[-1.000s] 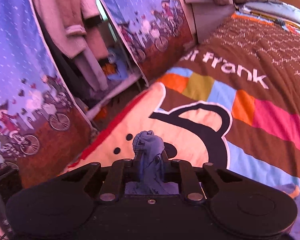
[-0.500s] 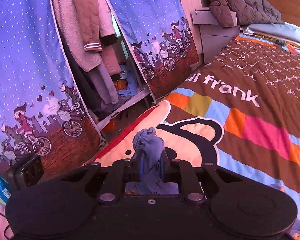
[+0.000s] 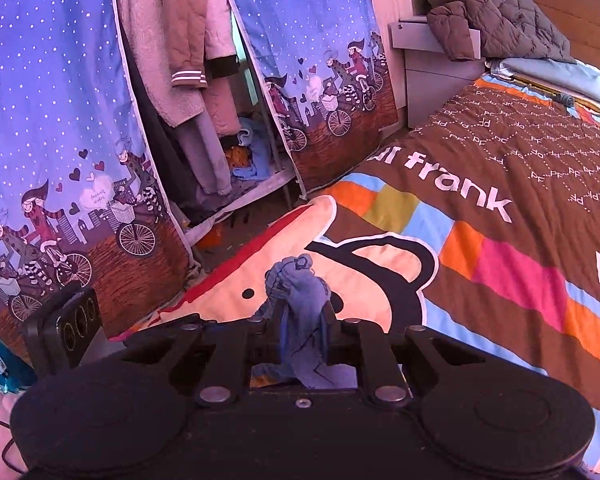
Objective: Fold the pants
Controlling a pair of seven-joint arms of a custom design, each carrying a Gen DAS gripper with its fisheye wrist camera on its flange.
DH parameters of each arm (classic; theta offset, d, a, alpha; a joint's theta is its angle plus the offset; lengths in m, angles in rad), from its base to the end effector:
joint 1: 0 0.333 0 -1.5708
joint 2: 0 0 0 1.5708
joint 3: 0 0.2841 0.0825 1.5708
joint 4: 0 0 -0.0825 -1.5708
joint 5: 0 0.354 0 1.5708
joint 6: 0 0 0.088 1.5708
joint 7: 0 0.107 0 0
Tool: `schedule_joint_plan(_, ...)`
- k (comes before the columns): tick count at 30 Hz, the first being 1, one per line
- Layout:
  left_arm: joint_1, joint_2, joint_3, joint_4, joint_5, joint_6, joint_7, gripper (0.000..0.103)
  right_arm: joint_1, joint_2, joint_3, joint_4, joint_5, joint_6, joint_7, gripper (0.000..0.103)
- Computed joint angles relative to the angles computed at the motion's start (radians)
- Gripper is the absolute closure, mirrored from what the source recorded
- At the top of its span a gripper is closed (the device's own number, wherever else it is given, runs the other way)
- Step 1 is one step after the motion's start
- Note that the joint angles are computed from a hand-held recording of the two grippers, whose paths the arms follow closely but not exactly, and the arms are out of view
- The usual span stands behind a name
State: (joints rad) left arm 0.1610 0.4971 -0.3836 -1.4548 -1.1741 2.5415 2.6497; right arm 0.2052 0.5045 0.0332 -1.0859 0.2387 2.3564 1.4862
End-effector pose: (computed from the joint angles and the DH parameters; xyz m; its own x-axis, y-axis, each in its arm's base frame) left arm 0.6884 -0.0904 0.4588 -0.5480 -0.6965 0.4632 -0.6010 -0.0572 -0.7972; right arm 0.6837 0.1620 0.6018 0.2821 -0.9395 -0.1944 -0.7205 -0.0737 -0.6895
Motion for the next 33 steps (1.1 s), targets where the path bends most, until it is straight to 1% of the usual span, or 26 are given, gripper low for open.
schedule_joint_plan(2, 0.003, 0.003, -0.003, 0.002, -0.005, -0.010, -0.007, 0.002, -0.001, -0.001, 0.000, -0.004, 0.004, 0.007, 0.002, 0.087)
schedule_joint_plan(3, 0.003, 0.004, -0.004, 0.002, -0.009, -0.011, -0.007, 0.004, -0.001, -0.003, 0.000, -0.008, 0.003, 0.010, 0.001, 0.087)
schedule_joint_plan(5, 0.006, 0.000, -0.009, -0.003, -0.026, -0.002, 0.011, 0.015, -0.001, -0.007, -0.002, -0.017, 0.001, 0.015, -0.001, 0.087)
schedule_joint_plan(7, 0.016, -0.008, -0.017, -0.012, -0.058, -0.015, 0.048, 0.040, 0.000, -0.007, -0.005, -0.018, -0.002, 0.017, 0.007, 0.087)
schedule_joint_plan(9, 0.017, -0.023, -0.016, -0.028, -0.086, -0.016, 0.086, 0.054, 0.001, -0.008, -0.008, -0.025, -0.005, 0.024, 0.018, 0.087)
schedule_joint_plan(13, -0.004, -0.056, 0.000, -0.064, -0.125, 0.018, 0.147, 0.073, 0.006, -0.034, -0.012, -0.080, -0.015, 0.067, 0.024, 0.087)
schedule_joint_plan(14, -0.011, -0.066, 0.006, -0.073, -0.128, 0.026, 0.147, 0.075, 0.008, -0.042, -0.013, -0.095, -0.018, 0.081, 0.028, 0.087)
schedule_joint_plan(15, -0.027, -0.079, 0.018, -0.084, -0.116, 0.051, 0.128, 0.079, 0.009, -0.044, -0.015, -0.102, -0.021, 0.089, 0.033, 0.087)
schedule_joint_plan(16, -0.044, -0.096, 0.031, -0.098, -0.093, 0.078, 0.085, 0.082, 0.009, -0.047, -0.017, -0.109, -0.023, 0.096, 0.037, 0.086)
schedule_joint_plan(18, -0.077, -0.130, 0.059, -0.133, -0.030, 0.126, -0.047, 0.083, 0.016, -0.060, -0.026, -0.131, -0.042, 0.118, 0.049, 0.079)
schedule_joint_plan(19, -0.093, -0.143, 0.074, -0.148, 0.015, 0.143, -0.127, 0.083, 0.026, -0.073, -0.038, -0.155, -0.064, 0.143, 0.071, 0.065)
schedule_joint_plan(20, -0.095, -0.155, 0.077, -0.166, 0.034, 0.150, -0.168, 0.083, 0.038, -0.091, -0.055, -0.186, -0.093, 0.171, 0.105, 0.046)
schedule_joint_plan(21, -0.092, -0.163, 0.072, -0.180, 0.032, 0.165, -0.165, 0.085, 0.046, -0.114, -0.066, -0.221, -0.117, 0.197, 0.132, 0.038)
schedule_joint_plan(22, -0.099, -0.168, 0.075, -0.189, 0.053, 0.189, -0.180, 0.085, 0.052, -0.136, -0.074, -0.259, -0.139, 0.223, 0.153, 0.034)
schedule_joint_plan(23, -0.116, -0.168, 0.088, -0.194, 0.105, 0.215, -0.235, 0.086, 0.062, -0.171, -0.087, -0.313, -0.177, 0.253, 0.180, 0.034)
schedule_joint_plan(24, -0.130, -0.166, 0.104, -0.193, 0.170, 0.223, -0.318, 0.086, 0.081, -0.209, -0.108, -0.372, -0.241, 0.271, 0.222, 0.033)
schedule_joint_plan(25, -0.150, -0.159, 0.131, -0.186, 0.256, 0.221, -0.444, 0.086, 0.096, -0.240, -0.126, -0.421, -0.310, 0.277, 0.266, 0.029)
schedule_joint_plan(26, -0.165, -0.148, 0.159, -0.168, 0.337, 0.195, -0.572, 0.086, 0.116, -0.271, -0.145, -0.469, -0.401, 0.267, 0.327, 0.027)
schedule_joint_plan(27, -0.171, -0.134, 0.180, -0.142, 0.395, 0.152, -0.680, 0.086, 0.134, -0.303, -0.162, -0.520, -0.501, 0.257, 0.389, 0.026)
schedule_joint_plan(28, -0.171, -0.117, 0.192, -0.111, 0.438, 0.108, -0.767, 0.086, 0.142, -0.328, -0.168, -0.565, -0.583, 0.239, 0.430, 0.026)
schedule_joint_plan(29, -0.175, -0.099, 0.206, -0.081, 0.488, 0.072, -0.847, 0.086, 0.136, -0.342, -0.159, -0.593, -0.609, 0.213, 0.429, 0.026)
schedule_joint_plan(30, -0.184, -0.080, 0.220, -0.048, 0.542, 0.044, -0.921, 0.086, 0.120, -0.352, -0.144, -0.625, -0.598, 0.195, 0.407, 0.026)
schedule_joint_plan(32, -0.192, -0.049, 0.236, -0.002, 0.631, 0.008, -1.011, 0.086, 0.081, -0.355, -0.113, -0.656, -0.532, 0.182, 0.379, 0.026)
schedule_joint_plan(33, -0.188, -0.040, 0.230, 0.007, 0.651, 0.002, -1.027, 0.086, 0.064, -0.349, -0.099, -0.662, -0.501, 0.175, 0.384, 0.026)
